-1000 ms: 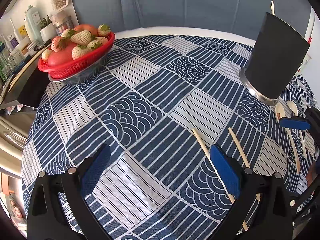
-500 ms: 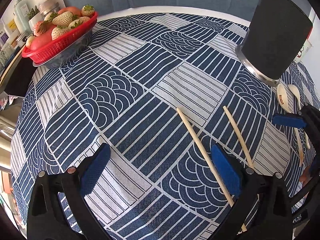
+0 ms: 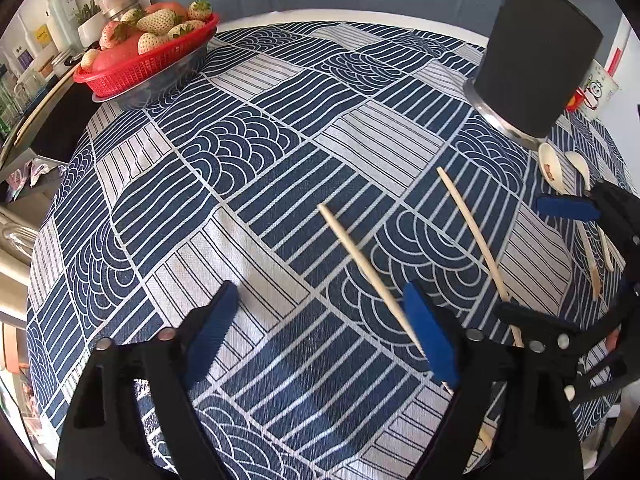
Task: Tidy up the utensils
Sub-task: 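Grasp one wooden chopstick with the left gripper while the right gripper grasps another, then lift both chopsticks upright and lower them into the black holder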
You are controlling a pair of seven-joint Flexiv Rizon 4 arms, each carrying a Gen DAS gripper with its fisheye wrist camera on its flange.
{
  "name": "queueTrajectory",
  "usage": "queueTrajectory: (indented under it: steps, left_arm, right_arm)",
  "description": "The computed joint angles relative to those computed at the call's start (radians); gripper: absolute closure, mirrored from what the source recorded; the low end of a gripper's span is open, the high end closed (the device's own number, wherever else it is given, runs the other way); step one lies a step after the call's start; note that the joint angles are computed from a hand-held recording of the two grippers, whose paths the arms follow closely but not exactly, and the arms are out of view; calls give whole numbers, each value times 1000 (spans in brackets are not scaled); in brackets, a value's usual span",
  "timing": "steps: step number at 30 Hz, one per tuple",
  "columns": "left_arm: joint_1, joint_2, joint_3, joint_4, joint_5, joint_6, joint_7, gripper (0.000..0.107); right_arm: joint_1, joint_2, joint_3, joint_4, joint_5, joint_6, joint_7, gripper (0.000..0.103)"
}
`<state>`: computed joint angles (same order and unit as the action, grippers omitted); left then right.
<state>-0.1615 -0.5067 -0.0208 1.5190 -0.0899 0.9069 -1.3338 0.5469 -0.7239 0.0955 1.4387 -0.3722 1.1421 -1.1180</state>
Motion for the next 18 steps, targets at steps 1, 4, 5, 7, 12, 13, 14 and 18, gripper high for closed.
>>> queueTrajectory:
  steps: [1,4,5,7,12,13,14,18]
  left_arm:
    - [6,13,-7,15,-7,0,17,56]
    - [25,48,-16,45,-25,-37,67,91]
    - [31,56,-16,50,-33,-61,77,95]
    - [47,69,-18,55,-46,-108,116,98]
    - [55,79,11,59,-33,-129,96,102]
    - [45,80,26,54,-1,-121,74,102]
    - [43,80,32,49,15,-118,62,102]
    - [48,85,39,38,42,-107,44,102]
  right_arm:
    - [0,8,-6,9,0,7,8,30]
    - [-23,24,-2,16,12,-6,6,83]
    - [-33,27,1,19,22,-6,10,96]
    - [-82,20,55,12,75,18,-34,98]
    - [-135,8,128,0,199,75,-80,98]
    - [-134,9,129,1,208,83,-83,98]
    - [-138,10,138,0,222,92,-88,98]
    - [-143,13,149,-9,250,123,-106,98]
